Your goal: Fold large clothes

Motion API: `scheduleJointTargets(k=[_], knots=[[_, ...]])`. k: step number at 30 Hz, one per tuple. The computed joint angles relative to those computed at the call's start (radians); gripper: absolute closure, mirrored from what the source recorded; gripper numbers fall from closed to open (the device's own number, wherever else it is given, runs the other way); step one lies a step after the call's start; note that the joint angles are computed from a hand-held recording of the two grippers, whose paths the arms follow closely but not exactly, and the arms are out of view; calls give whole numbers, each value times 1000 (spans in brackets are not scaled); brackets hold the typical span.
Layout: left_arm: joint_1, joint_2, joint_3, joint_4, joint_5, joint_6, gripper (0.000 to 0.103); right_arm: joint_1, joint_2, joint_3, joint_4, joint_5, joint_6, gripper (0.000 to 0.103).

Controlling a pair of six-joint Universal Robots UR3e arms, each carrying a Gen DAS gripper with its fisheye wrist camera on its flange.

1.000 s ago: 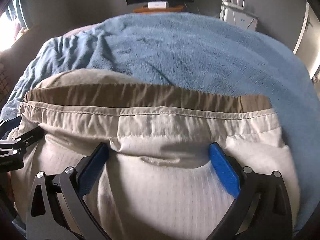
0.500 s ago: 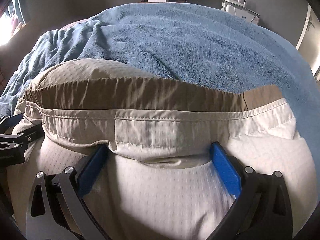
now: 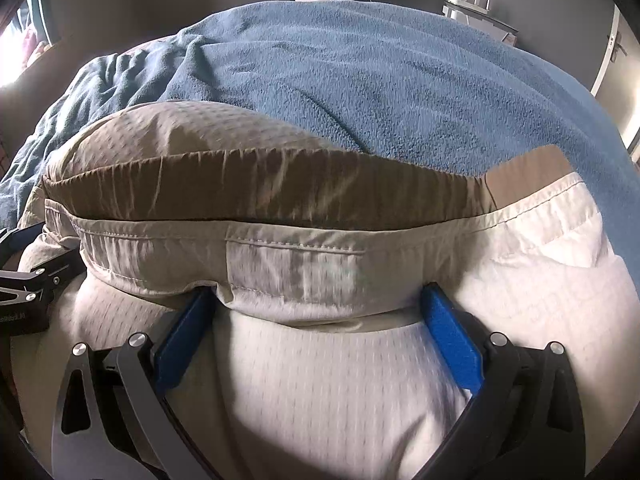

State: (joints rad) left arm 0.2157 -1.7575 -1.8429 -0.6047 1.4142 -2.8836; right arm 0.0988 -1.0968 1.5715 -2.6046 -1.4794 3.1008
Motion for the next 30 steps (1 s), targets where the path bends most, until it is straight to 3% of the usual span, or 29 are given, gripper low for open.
scheduleJointTargets(k=[22,30], knots=[[-10,-7,-3,17,12,-5,5,1,3,32,-42,-3,1,6],[-1,3,-46,81,-4,-6,5,1,-3,69,-93,-1,7,6]])
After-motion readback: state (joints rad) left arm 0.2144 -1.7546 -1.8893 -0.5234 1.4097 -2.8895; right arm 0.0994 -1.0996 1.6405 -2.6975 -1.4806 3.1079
